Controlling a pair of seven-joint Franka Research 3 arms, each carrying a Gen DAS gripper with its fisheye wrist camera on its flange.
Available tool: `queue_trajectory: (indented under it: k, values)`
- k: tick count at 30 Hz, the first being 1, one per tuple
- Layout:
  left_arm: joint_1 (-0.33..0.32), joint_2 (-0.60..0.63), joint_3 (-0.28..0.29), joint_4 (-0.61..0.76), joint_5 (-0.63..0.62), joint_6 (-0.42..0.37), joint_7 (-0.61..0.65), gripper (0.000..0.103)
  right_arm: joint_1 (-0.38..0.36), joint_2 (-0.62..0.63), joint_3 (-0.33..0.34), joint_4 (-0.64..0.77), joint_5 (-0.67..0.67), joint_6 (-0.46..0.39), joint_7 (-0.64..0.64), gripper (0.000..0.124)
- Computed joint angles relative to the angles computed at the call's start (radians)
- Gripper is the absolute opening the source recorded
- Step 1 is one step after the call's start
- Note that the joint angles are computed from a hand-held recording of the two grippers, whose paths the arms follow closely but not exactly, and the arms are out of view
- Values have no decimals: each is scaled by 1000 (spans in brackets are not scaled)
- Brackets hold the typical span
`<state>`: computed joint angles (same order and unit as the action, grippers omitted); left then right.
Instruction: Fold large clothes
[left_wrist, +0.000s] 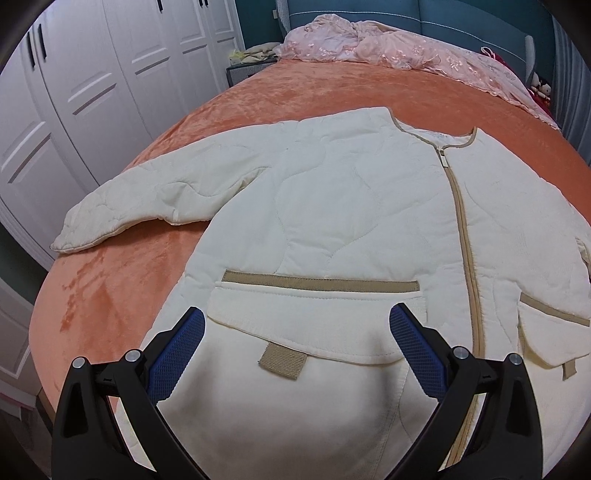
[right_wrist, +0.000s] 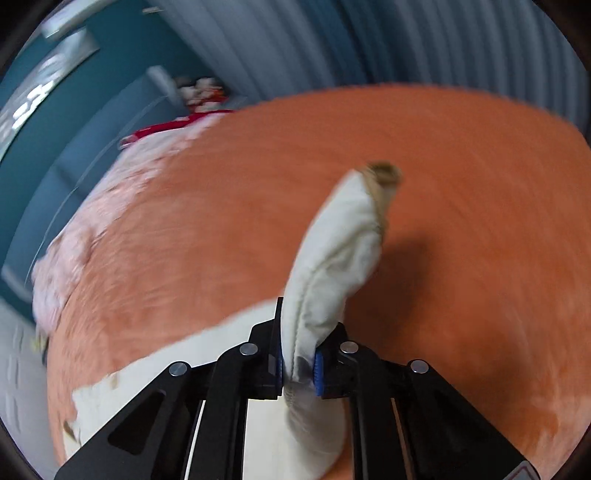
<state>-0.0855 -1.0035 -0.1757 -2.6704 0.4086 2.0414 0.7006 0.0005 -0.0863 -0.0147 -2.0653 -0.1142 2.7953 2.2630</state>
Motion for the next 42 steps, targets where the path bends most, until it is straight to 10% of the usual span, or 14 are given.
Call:
queue_trajectory:
  k: [11,18,27,35,42]
  values:
    - [16,-88,43,-54,-31,-8,-4,98,362,228,211,425,380,-41,-681,11]
    - [21,-171,139,-103,-103,79,41,98,538,325,257,463,440,-115,-794,42]
    - [-22,46,304,-86,-383,464,101,98,455,-33,176,-79,560,49,-575,63]
    - [7,66,204,-110,-532,477,-7,98,428,-63,95,-154,743,37,-614,64]
    - [-14,94,229,-102,-553,487,-39,95,409,16,105,-87,844,65,-652,64]
